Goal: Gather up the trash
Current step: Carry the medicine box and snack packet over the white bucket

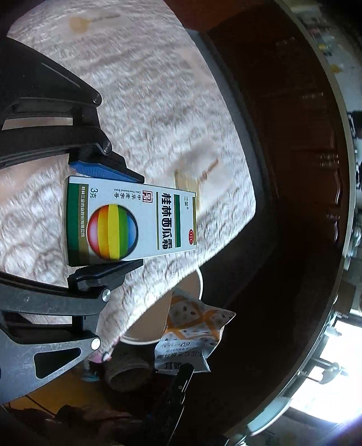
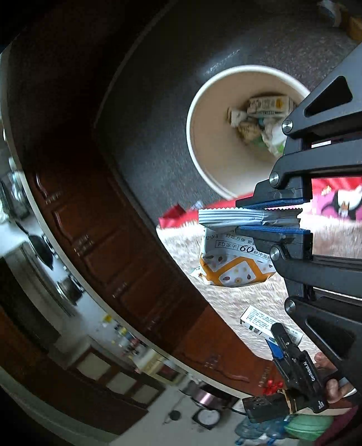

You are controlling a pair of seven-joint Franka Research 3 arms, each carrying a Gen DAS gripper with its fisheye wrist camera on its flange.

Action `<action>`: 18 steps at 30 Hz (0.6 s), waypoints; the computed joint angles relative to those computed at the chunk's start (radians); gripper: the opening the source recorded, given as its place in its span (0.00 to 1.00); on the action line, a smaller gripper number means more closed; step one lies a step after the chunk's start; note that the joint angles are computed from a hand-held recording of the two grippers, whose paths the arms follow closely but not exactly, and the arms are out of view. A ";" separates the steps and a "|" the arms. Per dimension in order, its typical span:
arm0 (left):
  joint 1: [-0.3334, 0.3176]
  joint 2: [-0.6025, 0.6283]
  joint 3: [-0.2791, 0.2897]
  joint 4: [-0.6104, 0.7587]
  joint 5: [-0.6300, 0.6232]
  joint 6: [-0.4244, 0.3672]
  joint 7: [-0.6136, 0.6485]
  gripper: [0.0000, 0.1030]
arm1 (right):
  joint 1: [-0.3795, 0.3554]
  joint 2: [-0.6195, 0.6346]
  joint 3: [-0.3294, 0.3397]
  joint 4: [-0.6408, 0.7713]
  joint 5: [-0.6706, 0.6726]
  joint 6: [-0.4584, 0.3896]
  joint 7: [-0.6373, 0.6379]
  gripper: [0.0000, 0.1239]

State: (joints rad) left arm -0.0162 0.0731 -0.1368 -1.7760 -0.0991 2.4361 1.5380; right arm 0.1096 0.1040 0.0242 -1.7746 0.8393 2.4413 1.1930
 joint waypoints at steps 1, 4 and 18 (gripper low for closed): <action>-0.004 0.014 -0.004 0.017 0.000 -0.006 0.000 0.48 | -0.003 -0.002 -0.005 -0.005 -0.004 0.006 0.009 0.09; -0.013 0.060 -0.017 0.071 -0.003 -0.024 0.007 0.48 | -0.012 -0.004 -0.015 -0.014 -0.023 0.017 0.034 0.09; -0.047 0.234 -0.076 0.268 -0.033 -0.087 0.020 0.48 | -0.047 0.040 -0.035 -0.028 -0.164 0.051 0.205 0.09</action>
State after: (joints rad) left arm -0.0633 0.3073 -0.2126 -1.5077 -0.1320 2.3488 1.5580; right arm 0.0624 0.1436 -0.0105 -1.8021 0.6756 2.4925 1.3978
